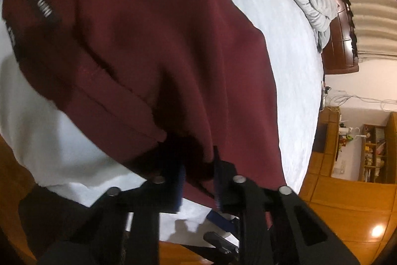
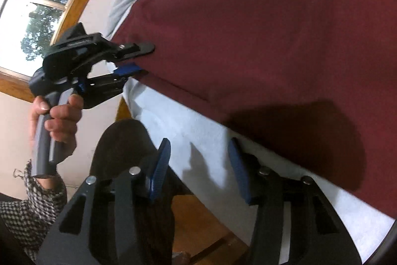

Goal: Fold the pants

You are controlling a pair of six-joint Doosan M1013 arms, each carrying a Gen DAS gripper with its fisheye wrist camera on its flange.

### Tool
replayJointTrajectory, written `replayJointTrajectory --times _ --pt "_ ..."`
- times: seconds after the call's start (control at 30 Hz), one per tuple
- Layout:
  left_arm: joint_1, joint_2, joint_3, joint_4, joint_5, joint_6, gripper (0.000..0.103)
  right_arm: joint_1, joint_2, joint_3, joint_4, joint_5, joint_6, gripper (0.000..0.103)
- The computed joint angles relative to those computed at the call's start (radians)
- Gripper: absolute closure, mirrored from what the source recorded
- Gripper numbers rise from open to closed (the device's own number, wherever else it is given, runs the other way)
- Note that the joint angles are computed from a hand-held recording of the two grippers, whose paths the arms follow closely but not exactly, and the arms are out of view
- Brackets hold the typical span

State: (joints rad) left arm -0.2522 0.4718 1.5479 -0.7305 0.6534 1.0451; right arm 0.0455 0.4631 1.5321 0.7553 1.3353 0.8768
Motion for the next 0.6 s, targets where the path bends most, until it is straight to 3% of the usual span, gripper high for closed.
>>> replayJointTrajectory --times 0.17,0.27,0.4,0.47,0.57,0.6 --pt "-0.025 -0.039 0.028 0.128 -0.04 -0.094 0.092 -0.02 -0.02 0.006 0.019 -0.016 -0.01 0.046" --pt "-0.044 -0.036 0.011 0.27 -0.008 -0.18 0.092 -0.036 -0.029 0.01 0.034 -0.036 0.005 0.046" --pt "-0.03 -0.004 0.0 0.216 0.02 -0.13 0.092 -0.074 -0.048 0.027 0.028 -0.058 0.023 0.046" --pt "-0.036 0.001 -0.03 0.268 0.019 -0.131 0.085 -0.105 -0.068 0.044 0.037 -0.069 0.034 0.046" --pt "-0.053 -0.015 -0.034 0.314 0.013 -0.17 0.039 -0.158 -0.096 0.066 0.061 -0.085 0.043 0.04" --pt "-0.063 -0.022 -0.036 0.336 0.021 -0.199 0.033 -0.178 -0.107 0.076 0.062 -0.095 0.053 0.04"
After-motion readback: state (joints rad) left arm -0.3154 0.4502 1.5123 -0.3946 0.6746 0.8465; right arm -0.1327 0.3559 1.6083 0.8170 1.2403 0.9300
